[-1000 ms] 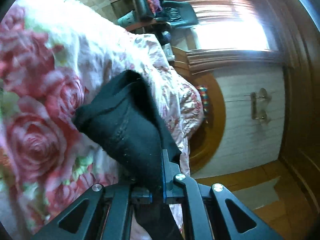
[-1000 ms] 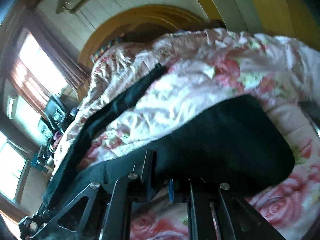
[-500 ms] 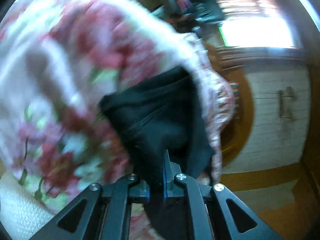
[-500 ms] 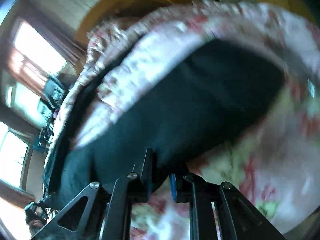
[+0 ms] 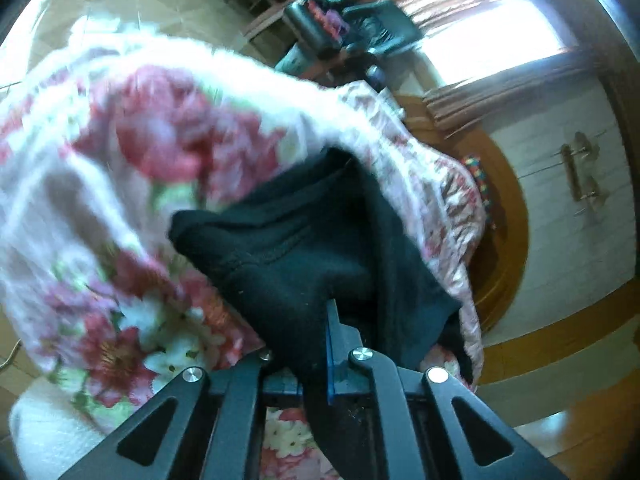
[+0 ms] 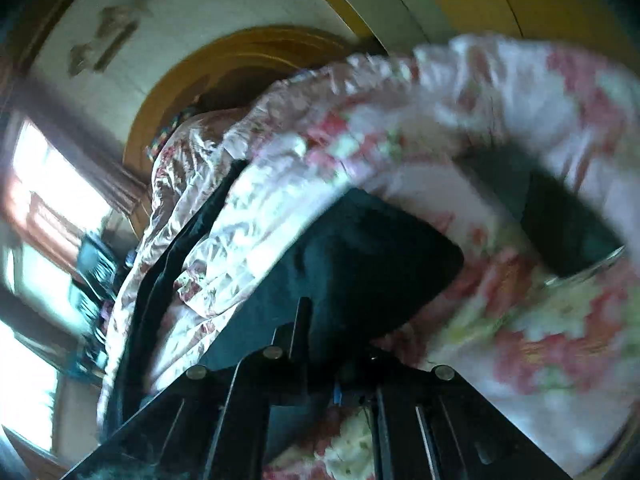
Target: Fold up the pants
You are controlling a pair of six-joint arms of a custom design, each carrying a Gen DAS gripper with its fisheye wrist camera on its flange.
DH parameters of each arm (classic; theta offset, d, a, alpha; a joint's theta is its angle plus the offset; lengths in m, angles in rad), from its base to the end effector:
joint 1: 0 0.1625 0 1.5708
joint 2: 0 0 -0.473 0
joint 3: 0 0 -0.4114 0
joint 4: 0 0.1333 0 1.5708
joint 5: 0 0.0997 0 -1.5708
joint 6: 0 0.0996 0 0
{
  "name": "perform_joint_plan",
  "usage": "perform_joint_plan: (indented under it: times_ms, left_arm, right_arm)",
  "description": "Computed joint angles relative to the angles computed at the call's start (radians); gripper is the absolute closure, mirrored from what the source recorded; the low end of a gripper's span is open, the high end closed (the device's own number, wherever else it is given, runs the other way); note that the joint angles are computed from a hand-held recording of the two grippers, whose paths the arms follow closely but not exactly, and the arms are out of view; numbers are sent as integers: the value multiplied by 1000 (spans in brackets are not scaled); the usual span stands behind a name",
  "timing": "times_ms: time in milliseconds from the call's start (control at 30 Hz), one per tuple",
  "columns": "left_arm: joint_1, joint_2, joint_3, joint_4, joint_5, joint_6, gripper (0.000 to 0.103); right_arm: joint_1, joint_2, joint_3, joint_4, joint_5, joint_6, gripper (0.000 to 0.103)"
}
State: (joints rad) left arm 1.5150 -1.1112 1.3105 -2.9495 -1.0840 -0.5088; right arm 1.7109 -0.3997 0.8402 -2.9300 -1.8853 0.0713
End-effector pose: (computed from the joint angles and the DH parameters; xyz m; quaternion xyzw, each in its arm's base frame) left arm 0.1388 -0.7414 0.5635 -0.3117 0.7559 -0.5742 0.0420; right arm 0.2333 -0.9201 0.1929 -0.0389 -0.8871 0.4503 0.0934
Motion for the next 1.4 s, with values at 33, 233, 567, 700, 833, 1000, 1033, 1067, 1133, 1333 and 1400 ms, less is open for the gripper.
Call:
perform_joint_plan:
  times_ms: [33,233,567,700,833,1000,1033,1067,1133,1333,1400]
  left_arm:
    - [-2,-3,-5,-1,-5,3,97]
    - [12,-10,-10,116,16,3,89]
    - [-66,-89,134,-211,164,75,70]
    - [-85,-25,-2,36,8,230,69]
    - [-65,100,-174,220,-94,235,66]
    - [-57,221,-344,408,69,135,65]
    - [-51,224,-347,422,68,118,65]
    - [-47,224,-338,416,62,107,64]
    - [-48,221,-304,356,70,127,65]
    - [8,185,-284,359,-222,-36,102]
    - [14,193,-309,351,-291,-50,102]
  right_arm:
    - [4,-12,21,-22,-13,-6,95]
    - [18,33,-42,115,-260,-67,84]
    - [116,127,-64,-471,-280,-480,45]
    - [120,140,-74,-209,-53,-490,38]
    - [134,239,-203,12,-21,-570,39]
    - [116,241,-147,65,-47,-603,38]
    - [111,236,-129,69,-55,-609,38]
    - [106,230,-113,69,-58,-610,38]
    - [97,253,-154,103,-50,-584,34]
    - [99,294,-202,94,-45,-611,20]
    - [100,296,-203,90,-49,-618,20]
